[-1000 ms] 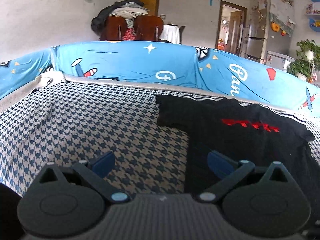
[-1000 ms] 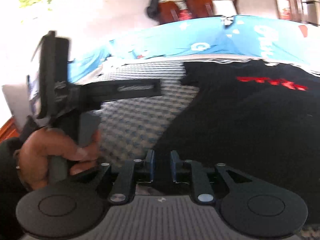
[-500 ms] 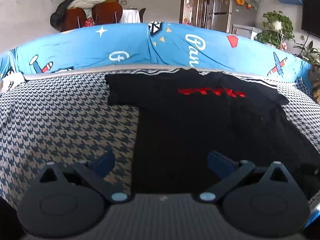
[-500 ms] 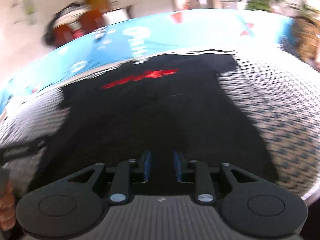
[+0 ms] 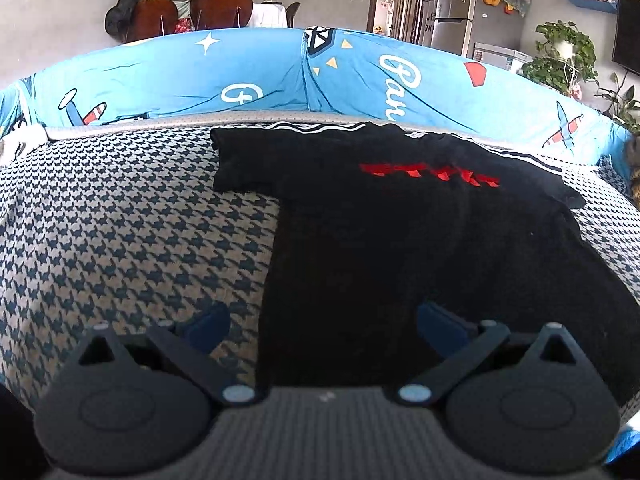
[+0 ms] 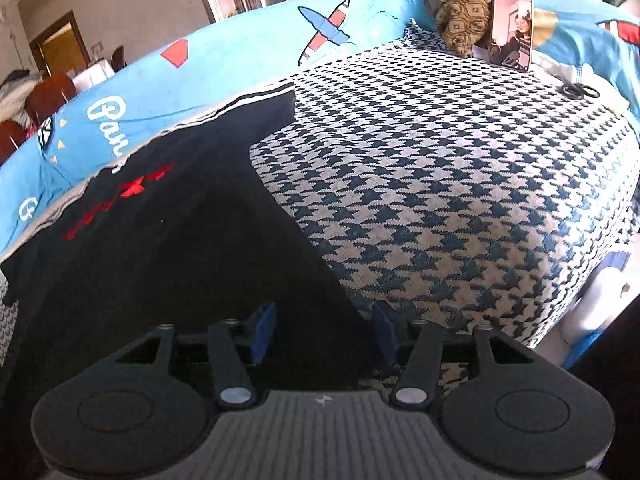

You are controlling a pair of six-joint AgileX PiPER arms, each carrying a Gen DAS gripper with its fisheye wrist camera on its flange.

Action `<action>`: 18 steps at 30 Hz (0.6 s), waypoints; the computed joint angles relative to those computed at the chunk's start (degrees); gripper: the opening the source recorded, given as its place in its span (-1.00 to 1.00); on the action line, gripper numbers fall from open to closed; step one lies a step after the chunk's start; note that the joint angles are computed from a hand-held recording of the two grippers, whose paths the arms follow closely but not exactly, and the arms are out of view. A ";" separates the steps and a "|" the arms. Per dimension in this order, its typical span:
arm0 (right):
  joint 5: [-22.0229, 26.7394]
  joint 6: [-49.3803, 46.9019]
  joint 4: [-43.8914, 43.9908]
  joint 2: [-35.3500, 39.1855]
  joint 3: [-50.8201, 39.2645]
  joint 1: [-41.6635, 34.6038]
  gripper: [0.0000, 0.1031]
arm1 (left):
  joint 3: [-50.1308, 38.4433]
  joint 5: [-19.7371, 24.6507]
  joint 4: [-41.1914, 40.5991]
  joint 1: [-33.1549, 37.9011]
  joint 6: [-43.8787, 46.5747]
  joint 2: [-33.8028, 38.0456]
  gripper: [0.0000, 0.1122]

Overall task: Fold clothes
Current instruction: 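Sweep the right tool over the shirt sleeve to smooth it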

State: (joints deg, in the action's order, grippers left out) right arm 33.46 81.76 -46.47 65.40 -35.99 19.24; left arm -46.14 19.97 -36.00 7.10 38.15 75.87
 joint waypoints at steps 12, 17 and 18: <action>3.47 7.32 -8.46 -0.03 0.87 5.76 -0.90 | 0.07 -0.40 2.83 -0.15 -3.01 -0.06 0.83; 15.92 11.19 -11.27 0.26 -1.07 11.82 -0.91 | -0.41 0.10 4.05 0.37 -5.12 0.02 0.83; 16.39 10.52 -10.70 0.54 -1.40 11.59 -0.91 | -0.53 0.12 4.62 0.33 -5.72 0.13 0.83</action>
